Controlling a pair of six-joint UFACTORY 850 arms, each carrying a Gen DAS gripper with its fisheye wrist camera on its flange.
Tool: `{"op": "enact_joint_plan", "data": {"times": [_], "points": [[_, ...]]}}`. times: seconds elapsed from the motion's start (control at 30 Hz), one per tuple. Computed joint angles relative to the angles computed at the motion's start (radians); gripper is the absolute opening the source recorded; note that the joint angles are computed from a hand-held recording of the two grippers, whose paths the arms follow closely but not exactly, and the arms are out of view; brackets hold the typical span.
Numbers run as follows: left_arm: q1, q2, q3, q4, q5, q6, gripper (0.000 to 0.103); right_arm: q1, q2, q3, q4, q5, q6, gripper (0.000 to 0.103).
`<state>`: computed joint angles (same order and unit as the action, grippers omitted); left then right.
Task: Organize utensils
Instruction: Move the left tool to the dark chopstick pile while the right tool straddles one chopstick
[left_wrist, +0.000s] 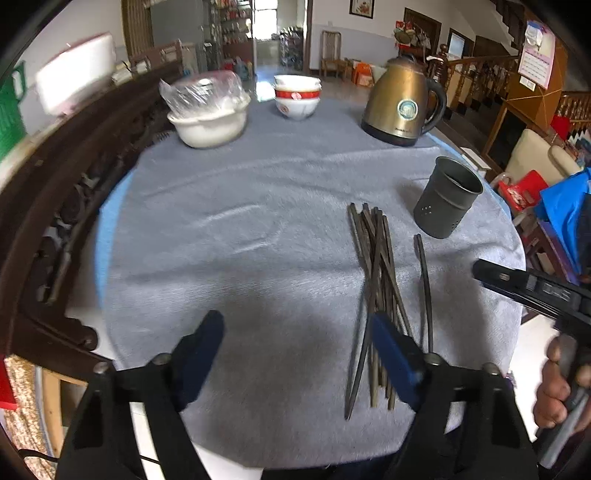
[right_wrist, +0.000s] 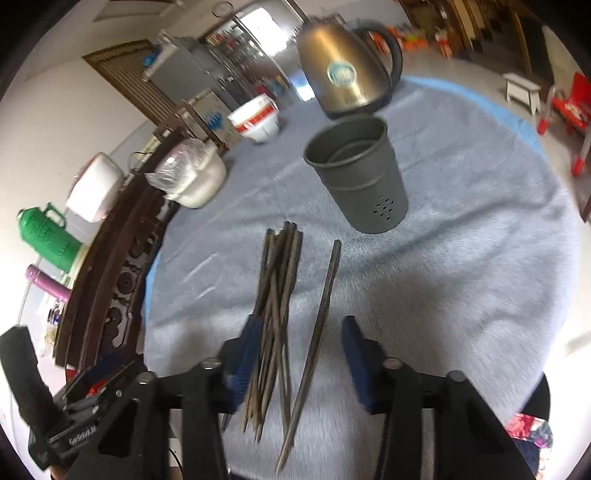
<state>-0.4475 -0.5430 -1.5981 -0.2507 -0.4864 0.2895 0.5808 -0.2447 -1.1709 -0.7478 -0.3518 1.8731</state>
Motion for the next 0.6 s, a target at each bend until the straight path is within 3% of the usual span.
{"op": "enact_joint_plan", "data": {"times": [0.07, 0.2, 0.43, 0.53, 0.6], "points": [[0.006, -0.038, -0.047, -0.052, -0.04, 0.042, 0.068, -0.032, -0.035, -0.023, 0.06, 0.025, -0.049, 0.04], [0.013, -0.138, -0.18, -0.114, -0.147, 0.074, 0.067, -0.085, -0.108, -0.085, 0.226, 0.006, -0.221, 0.04], [0.013, -0.278, -0.384, -0.126, -0.271, 0.056, 0.067, -0.13, -0.205, -0.18, 0.414, -0.04, -0.413, 0.039], [0.009, -0.322, -0.45, -0.121, -0.3, 0.06, 0.067, -0.133, -0.231, -0.205, 0.46, -0.054, -0.461, 0.028], [0.006, -0.349, -0.488, -0.125, -0.322, 0.069, 0.067, -0.128, -0.243, -0.222, 0.406, -0.079, -0.432, 0.013]]}}
